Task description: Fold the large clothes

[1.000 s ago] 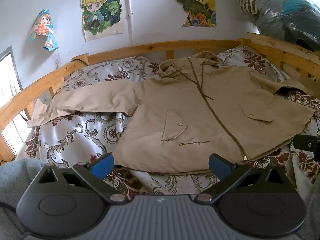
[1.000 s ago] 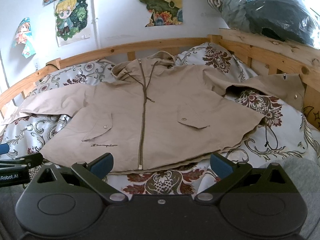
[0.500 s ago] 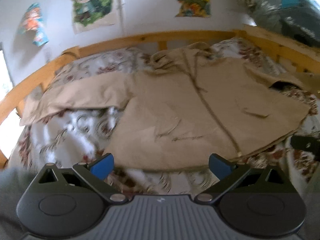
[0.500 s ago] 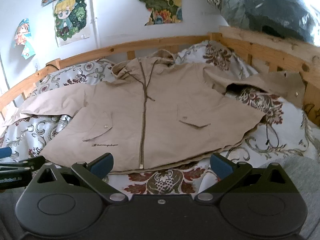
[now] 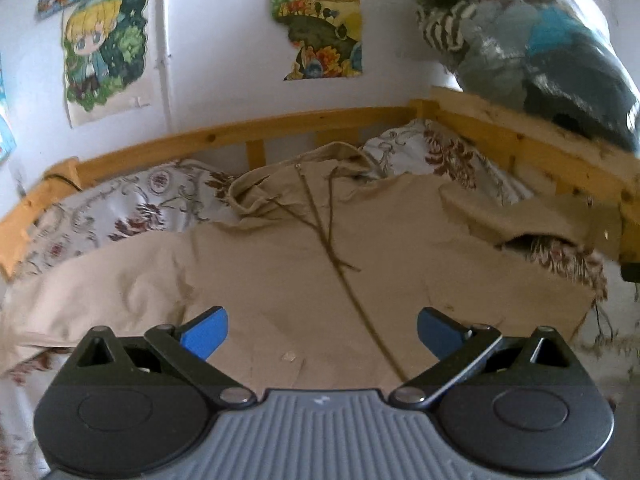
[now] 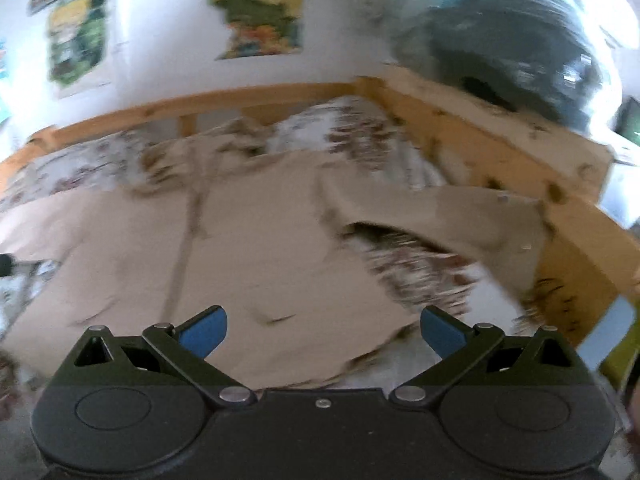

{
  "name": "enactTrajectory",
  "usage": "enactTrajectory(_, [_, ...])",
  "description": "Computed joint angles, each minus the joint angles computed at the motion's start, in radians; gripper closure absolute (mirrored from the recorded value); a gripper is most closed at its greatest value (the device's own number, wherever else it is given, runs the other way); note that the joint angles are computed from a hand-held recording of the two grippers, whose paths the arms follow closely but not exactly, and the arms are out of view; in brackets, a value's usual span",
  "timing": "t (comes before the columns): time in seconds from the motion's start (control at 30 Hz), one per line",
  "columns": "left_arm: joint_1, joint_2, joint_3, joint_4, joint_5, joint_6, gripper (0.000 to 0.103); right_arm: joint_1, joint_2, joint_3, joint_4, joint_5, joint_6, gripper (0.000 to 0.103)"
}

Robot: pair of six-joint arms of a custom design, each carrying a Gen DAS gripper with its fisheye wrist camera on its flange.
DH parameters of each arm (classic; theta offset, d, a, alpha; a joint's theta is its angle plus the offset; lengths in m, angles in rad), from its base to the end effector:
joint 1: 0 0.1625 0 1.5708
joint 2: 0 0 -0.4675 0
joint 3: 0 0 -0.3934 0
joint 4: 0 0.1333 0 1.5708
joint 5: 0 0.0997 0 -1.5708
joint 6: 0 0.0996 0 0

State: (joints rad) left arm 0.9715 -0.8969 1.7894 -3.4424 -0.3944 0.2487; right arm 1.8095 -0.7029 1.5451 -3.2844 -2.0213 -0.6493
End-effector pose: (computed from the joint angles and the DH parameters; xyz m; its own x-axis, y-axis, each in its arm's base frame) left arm -0.1671 -0.6439 0.2829 -0.6490 -0.2898 -0.7034 0.4894 0.5488 -0.6777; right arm 0.2650 -0.7088 0.1898 -0.6674 -0.2899 0.6859 -0.6977 0.5653 -0.4400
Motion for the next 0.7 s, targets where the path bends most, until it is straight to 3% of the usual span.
enactTrajectory(0.07, [0.025, 0.032, -0.014, -0.113, -0.012, 0.079, 0.001, -0.033, 0.025, -0.043, -0.071, 0.010, -0.023, 0.005])
enactTrajectory(0.17, [0.057, 0.093, -0.044, -0.282, 0.004, 0.214, 0.001, -0.057, 0.097, -0.141, -0.177, -0.044, -0.207, 0.016])
enactTrajectory(0.27, [0.086, 0.096, -0.035, -0.265, -0.015, 0.180, 0.001, -0.090, 0.191, -0.264, -0.309, -0.034, -0.450, 0.025])
enactTrajectory(0.4, [0.115, 0.076, -0.021, -0.166, -0.029, 0.055, 0.001, -0.120, 0.299, -0.448, -0.368, -0.016, -0.692, 0.029])
enactTrajectory(0.53, [0.131, 0.052, -0.006, -0.088, -0.042, -0.044, 0.001, -0.138, 0.422, -0.661, -0.412, 0.014, -0.985, 0.043])
enactTrajectory(0.63, [0.135, 0.040, 0.006, -0.076, -0.058, -0.066, 0.001, -0.142, 0.507, -0.834, -0.387, 0.000, -1.109, 0.053])
enactTrajectory(0.7, [0.133, 0.038, 0.010, -0.092, -0.067, -0.047, 0.001, -0.142, 0.549, -0.930, -0.340, -0.026, -1.138, 0.055])
